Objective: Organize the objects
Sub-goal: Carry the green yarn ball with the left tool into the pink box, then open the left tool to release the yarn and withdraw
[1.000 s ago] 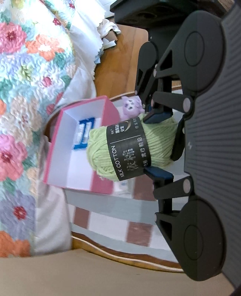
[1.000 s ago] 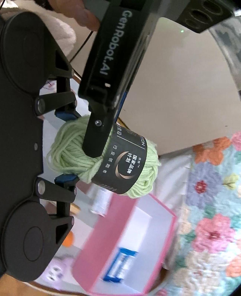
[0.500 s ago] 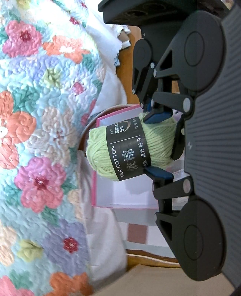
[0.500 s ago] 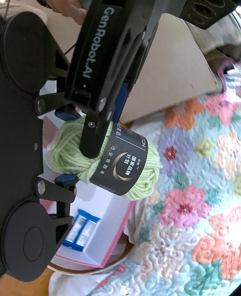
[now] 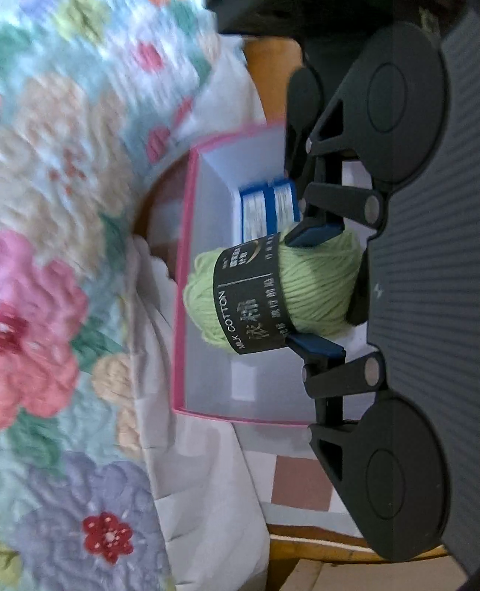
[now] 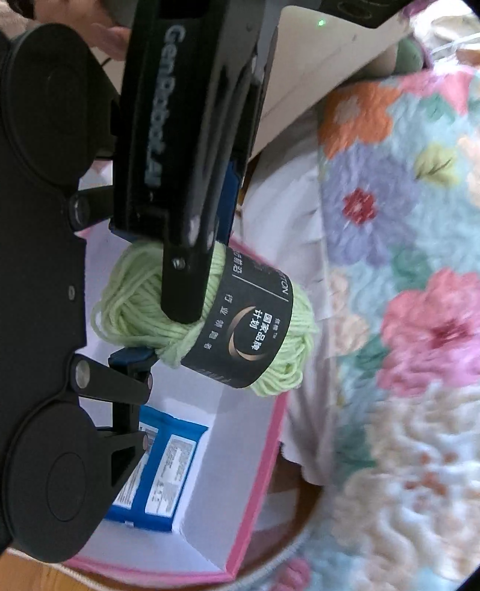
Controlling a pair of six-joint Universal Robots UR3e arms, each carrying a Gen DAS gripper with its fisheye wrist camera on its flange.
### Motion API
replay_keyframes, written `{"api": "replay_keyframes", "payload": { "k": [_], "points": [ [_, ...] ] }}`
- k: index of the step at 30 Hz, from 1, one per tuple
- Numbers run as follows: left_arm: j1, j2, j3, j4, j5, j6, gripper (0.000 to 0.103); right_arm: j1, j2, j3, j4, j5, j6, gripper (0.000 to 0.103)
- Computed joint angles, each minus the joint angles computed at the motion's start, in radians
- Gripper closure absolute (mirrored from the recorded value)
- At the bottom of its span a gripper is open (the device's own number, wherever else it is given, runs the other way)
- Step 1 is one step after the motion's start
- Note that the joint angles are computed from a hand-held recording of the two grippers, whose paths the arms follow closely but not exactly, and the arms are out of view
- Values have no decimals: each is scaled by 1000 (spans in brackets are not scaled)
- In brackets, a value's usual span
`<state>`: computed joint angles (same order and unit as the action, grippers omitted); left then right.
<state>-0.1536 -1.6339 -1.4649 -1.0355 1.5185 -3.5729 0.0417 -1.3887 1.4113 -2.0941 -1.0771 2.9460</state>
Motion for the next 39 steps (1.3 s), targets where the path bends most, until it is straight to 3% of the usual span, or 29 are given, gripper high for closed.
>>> {"api": "replay_keyframes", "payload": {
  "k": [7, 12, 16, 23, 25, 26, 30, 39],
  "points": [
    [31, -48, -59, 40, -19, -35, 54, 20, 139, -25, -21, -15, -16, 44],
    [51, -76, -15, -45, -16, -51, 72, 39, 224, -163, 140, -21, -51, 32],
    [55, -62, -39, -14, -12, -49, 85, 20, 183, -88, 91, -7, -49, 29],
    [86, 30, -127, 56, -17, -61, 85, 9, 181, -47, 12, 0, 62, 29],
    [89, 47, -135, 62, -12, -50, 85, 27, 206, -80, 24, -15, 75, 32],
    [91, 56, -136, 58, -11, -43, 85, 45, 223, -108, 36, -37, 74, 42],
    [93, 70, -120, 48, 34, -12, 85, 93, 245, -144, -13, -79, 102, 55],
    [159, 111, -119, 30, -2, 30, 84, 133, 384, -333, -33, -99, 236, 57]
  ]
}}
